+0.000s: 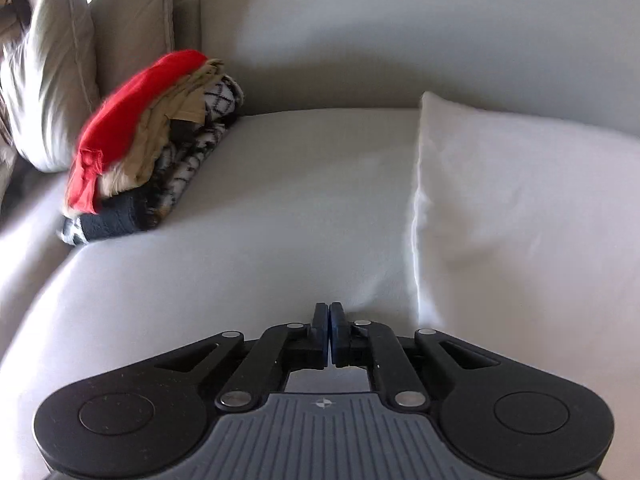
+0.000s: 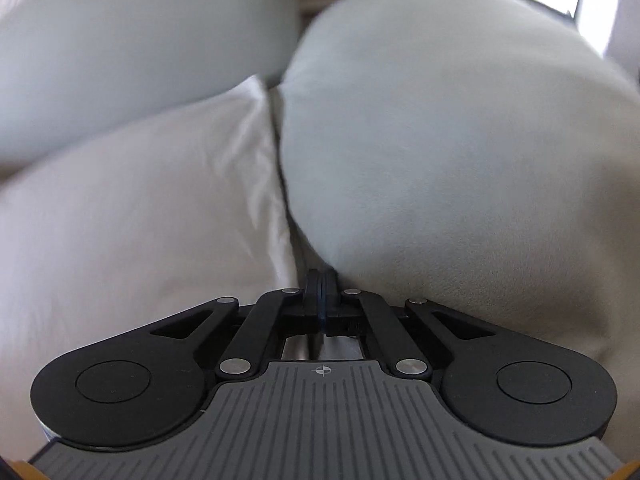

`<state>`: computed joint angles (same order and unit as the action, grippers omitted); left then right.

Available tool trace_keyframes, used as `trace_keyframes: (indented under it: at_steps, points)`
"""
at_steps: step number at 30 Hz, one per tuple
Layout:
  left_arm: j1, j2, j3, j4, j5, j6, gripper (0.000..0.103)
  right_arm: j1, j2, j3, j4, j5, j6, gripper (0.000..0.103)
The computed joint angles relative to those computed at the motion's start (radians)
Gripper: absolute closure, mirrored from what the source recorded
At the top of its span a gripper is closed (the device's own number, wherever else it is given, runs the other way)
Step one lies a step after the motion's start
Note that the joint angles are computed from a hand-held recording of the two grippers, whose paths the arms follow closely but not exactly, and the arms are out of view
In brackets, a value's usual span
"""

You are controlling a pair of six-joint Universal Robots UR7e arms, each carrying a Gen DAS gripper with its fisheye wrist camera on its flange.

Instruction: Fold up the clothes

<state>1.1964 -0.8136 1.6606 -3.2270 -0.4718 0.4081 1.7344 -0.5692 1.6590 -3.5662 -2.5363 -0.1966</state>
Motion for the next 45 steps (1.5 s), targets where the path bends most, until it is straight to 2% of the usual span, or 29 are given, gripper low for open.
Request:
trace_keyframes:
  at_steps: [2, 5, 7, 9, 10, 11, 12, 13, 14, 15, 17, 19, 20, 22, 23, 25, 26, 29, 31, 34, 37, 39, 41, 45]
  points:
    - [-0.012, -0.051, 0.031, 0.066, -0.014, -0.089, 0.096, 0.023, -0.026, 0.039, -0.026, 0.021, 0.042, 0.088]
    - [-0.03, -0.121, 0.096, 0.034, -0.077, -0.101, 0.096, 0.055, -0.069, 0.115, -0.09, 0.071, 0.076, 0.086]
    - [-0.031, -0.167, 0.144, 0.011, -0.179, -0.077, 0.096, 0.057, -0.102, 0.176, -0.095, 0.155, 0.104, 0.086]
    - [-0.023, -0.219, 0.186, 0.069, -0.335, -0.094, 0.091, 0.036, -0.142, 0.239, -0.061, 0.283, 0.156, 0.086]
    - [-0.019, -0.233, 0.198, 0.095, -0.394, -0.096, 0.088, 0.032, -0.155, 0.255, -0.022, 0.313, 0.197, 0.086]
    - [-0.02, -0.235, 0.206, 0.123, -0.416, -0.103, 0.082, 0.029, -0.156, 0.258, 0.016, 0.301, 0.238, 0.088]
    - [-0.025, -0.228, 0.208, 0.155, -0.397, -0.117, 0.081, 0.029, -0.145, 0.254, 0.025, 0.248, 0.252, 0.088]
    - [-0.025, -0.213, 0.194, 0.212, -0.336, -0.148, 0.082, 0.035, -0.129, 0.244, 0.035, 0.172, 0.267, 0.091]
    - [-0.03, -0.188, 0.181, 0.266, -0.234, -0.195, 0.083, 0.04, -0.113, 0.233, 0.046, 0.098, 0.283, 0.098]
    - [-0.031, -0.172, 0.177, 0.279, -0.164, -0.22, 0.084, 0.043, -0.111, 0.233, 0.053, 0.064, 0.294, 0.103]
    - [-0.054, -0.152, 0.183, 0.253, -0.04, -0.222, 0.088, 0.053, -0.122, 0.239, 0.084, 0.027, 0.322, 0.103]
    - [-0.088, -0.17, 0.202, 0.327, 0.022, -0.282, 0.088, 0.077, -0.141, 0.25, 0.113, 0.01, 0.348, 0.103]
    - [-0.106, -0.192, 0.214, 0.401, 0.037, -0.335, 0.087, 0.098, -0.148, 0.265, 0.078, 0.001, 0.335, 0.095]
    - [-0.142, -0.264, 0.259, 0.499, 0.02, -0.417, 0.084, 0.146, -0.17, 0.309, -0.009, -0.007, 0.303, 0.085]
    - [-0.162, -0.312, 0.287, 0.54, -0.005, -0.454, 0.079, 0.174, -0.185, 0.339, -0.055, -0.007, 0.289, 0.085]
    - [-0.209, -0.409, 0.36, 0.542, -0.05, -0.471, 0.074, 0.236, -0.232, 0.405, -0.123, -0.003, 0.263, 0.084]
    - [-0.233, -0.458, 0.395, 0.541, -0.071, -0.477, 0.071, 0.267, -0.252, 0.435, -0.149, -0.003, 0.256, 0.078]
    - [-0.309, -0.594, 0.501, 0.511, -0.103, -0.474, 0.067, 0.352, -0.318, 0.518, -0.151, 0.006, 0.274, 0.07]
    - [-0.355, -0.669, 0.553, 0.518, -0.121, -0.489, 0.063, 0.369, -0.345, 0.558, -0.135, 0.044, 0.281, 0.067]
    - [-0.424, -0.763, 0.62, 0.574, -0.127, -0.55, 0.057, 0.411, -0.364, 0.628, -0.106, 0.056, 0.363, 0.058]
    - [-0.483, -0.829, 0.694, 0.666, -0.1, -0.653, 0.049, 0.451, -0.352, 0.697, -0.094, 0.04, 0.489, 0.058]
    - [-0.514, -0.865, 0.734, 0.784, -0.103, -0.767, 0.044, 0.474, -0.351, 0.738, -0.058, 0.041, 0.581, 0.057]
    - [-0.523, -0.884, 0.76, 0.882, -0.156, -0.848, 0.044, 0.481, -0.361, 0.765, -0.005, 0.055, 0.647, 0.057]
    - [-0.487, -0.865, 0.767, 0.955, -0.311, -0.898, 0.043, 0.469, -0.367, 0.787, 0.037, 0.064, 0.687, 0.057]
